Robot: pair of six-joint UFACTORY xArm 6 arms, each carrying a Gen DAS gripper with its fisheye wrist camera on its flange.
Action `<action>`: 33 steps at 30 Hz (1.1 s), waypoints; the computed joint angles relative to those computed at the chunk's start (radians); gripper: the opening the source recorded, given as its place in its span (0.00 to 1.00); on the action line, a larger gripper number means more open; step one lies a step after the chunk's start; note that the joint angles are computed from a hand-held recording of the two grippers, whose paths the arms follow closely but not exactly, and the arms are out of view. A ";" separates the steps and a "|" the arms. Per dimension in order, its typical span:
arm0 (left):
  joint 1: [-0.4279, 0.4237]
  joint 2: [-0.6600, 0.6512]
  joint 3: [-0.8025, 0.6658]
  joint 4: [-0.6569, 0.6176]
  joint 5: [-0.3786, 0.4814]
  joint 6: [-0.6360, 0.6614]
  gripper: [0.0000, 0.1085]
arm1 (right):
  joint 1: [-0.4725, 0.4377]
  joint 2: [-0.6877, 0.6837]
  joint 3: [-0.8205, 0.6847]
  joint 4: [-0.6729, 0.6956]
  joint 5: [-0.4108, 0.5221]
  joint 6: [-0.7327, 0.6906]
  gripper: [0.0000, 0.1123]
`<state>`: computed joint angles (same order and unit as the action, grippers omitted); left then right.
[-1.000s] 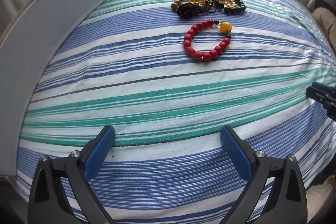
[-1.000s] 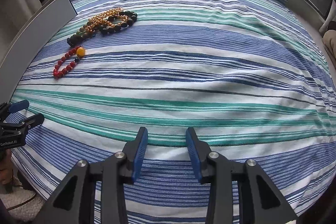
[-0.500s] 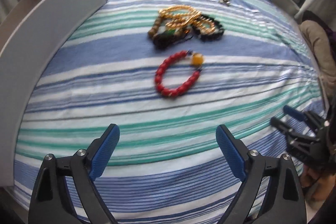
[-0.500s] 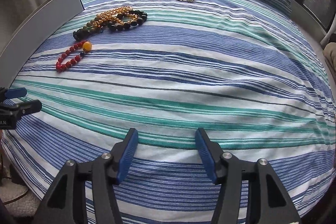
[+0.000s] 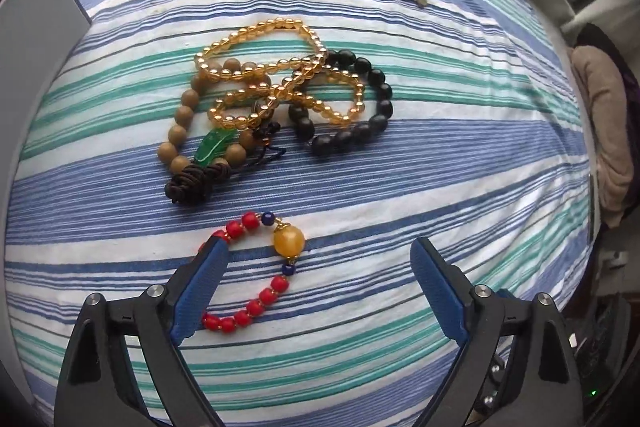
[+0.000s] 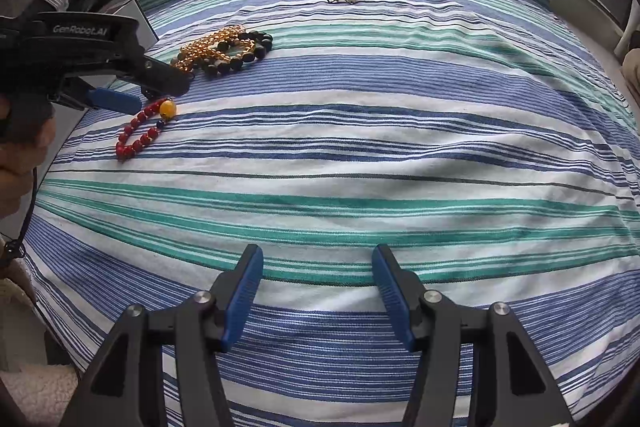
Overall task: Organize jewelry
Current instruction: 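Lower the left tool and grasp the red bead bracelet at its amber bead, then hold the red bracelet in the left tool while the right tool grasps the wooden bead bracelet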
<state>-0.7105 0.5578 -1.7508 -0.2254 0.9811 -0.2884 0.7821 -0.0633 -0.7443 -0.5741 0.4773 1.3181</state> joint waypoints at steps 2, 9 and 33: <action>-0.001 0.018 -0.022 0.002 0.015 -0.006 0.79 | -0.005 -0.003 0.007 0.001 -0.015 0.003 0.52; -0.020 0.061 -0.093 0.114 0.052 -0.088 0.64 | -0.003 -0.005 0.013 0.002 -0.032 0.016 0.52; -0.008 -0.260 0.417 0.089 -0.163 0.066 0.14 | -0.029 -0.053 0.009 0.167 -0.016 -0.174 0.52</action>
